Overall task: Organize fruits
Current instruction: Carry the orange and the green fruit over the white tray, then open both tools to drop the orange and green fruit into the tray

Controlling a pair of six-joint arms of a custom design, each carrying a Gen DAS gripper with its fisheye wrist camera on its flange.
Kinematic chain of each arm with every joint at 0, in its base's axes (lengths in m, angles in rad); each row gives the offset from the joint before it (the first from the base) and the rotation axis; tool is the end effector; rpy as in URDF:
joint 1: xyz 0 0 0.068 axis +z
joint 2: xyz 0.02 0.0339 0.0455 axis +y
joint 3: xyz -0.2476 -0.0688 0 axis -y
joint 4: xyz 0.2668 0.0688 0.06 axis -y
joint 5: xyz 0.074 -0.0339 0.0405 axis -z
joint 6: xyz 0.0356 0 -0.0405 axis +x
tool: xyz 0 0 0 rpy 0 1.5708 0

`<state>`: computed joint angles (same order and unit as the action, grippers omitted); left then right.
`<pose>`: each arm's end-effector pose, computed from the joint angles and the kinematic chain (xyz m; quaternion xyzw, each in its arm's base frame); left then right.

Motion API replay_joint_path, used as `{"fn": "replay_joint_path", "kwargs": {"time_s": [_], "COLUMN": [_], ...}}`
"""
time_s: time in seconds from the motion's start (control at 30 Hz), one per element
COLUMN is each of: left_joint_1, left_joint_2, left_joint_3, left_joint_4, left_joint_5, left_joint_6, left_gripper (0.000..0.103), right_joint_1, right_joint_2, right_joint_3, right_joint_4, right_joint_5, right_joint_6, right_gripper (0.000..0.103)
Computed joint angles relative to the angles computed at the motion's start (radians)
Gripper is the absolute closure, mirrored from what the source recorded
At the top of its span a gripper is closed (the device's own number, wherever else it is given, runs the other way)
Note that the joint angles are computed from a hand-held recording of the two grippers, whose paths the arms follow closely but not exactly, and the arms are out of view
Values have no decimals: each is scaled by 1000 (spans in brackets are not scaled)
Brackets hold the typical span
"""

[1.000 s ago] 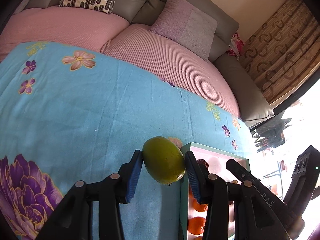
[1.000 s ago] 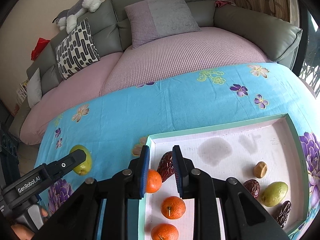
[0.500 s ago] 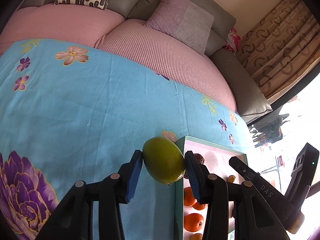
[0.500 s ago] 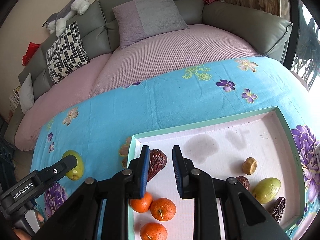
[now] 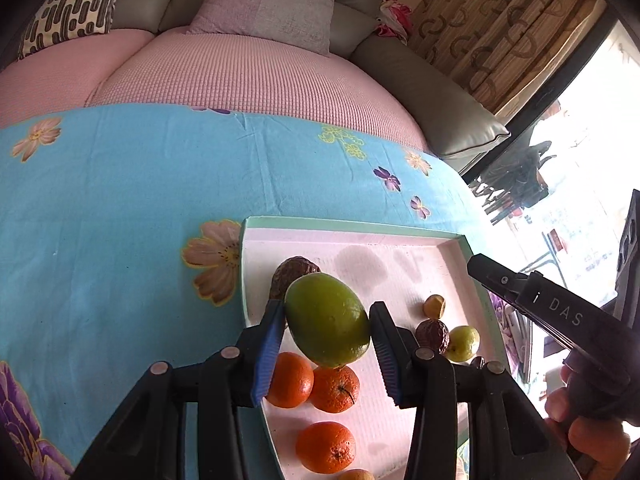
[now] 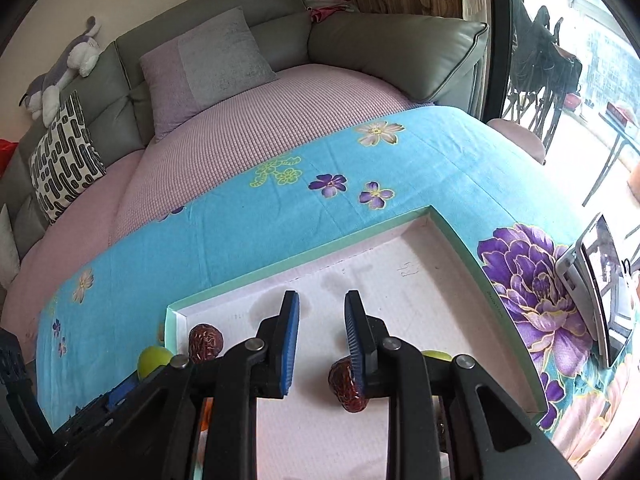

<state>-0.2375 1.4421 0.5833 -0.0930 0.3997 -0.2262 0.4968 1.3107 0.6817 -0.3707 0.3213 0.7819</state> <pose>0.2591 -0.0770 0.1093 0.0657 0.9332 -0.2526 0.2471 0.2389 0.1167 0.1536 0.1792 0.9311 0.0427 0.3147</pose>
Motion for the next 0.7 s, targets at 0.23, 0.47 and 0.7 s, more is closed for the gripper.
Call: {"fn": "replay_joint_path", "kwargs": {"time_s": [0.23, 0.47, 0.7], "left_joint_1": [-96, -140, -129], "left_joint_2": [77, 117, 112], "left_joint_3": [20, 35, 37], "left_joint_4": [37, 33, 24], "left_joint_5": [-74, -123, -101], "left_joint_6": [7, 13, 16], "left_gripper": [57, 57, 56], "right_joint_1": [0, -5, 5], "right_joint_2": [26, 21, 32], "right_joint_3": [2, -4, 9], "right_joint_4": [25, 25, 16], "right_joint_5": [-30, -32, -23], "right_joint_6": [-1, 8, 7], "right_gripper": [79, 79, 79]}}
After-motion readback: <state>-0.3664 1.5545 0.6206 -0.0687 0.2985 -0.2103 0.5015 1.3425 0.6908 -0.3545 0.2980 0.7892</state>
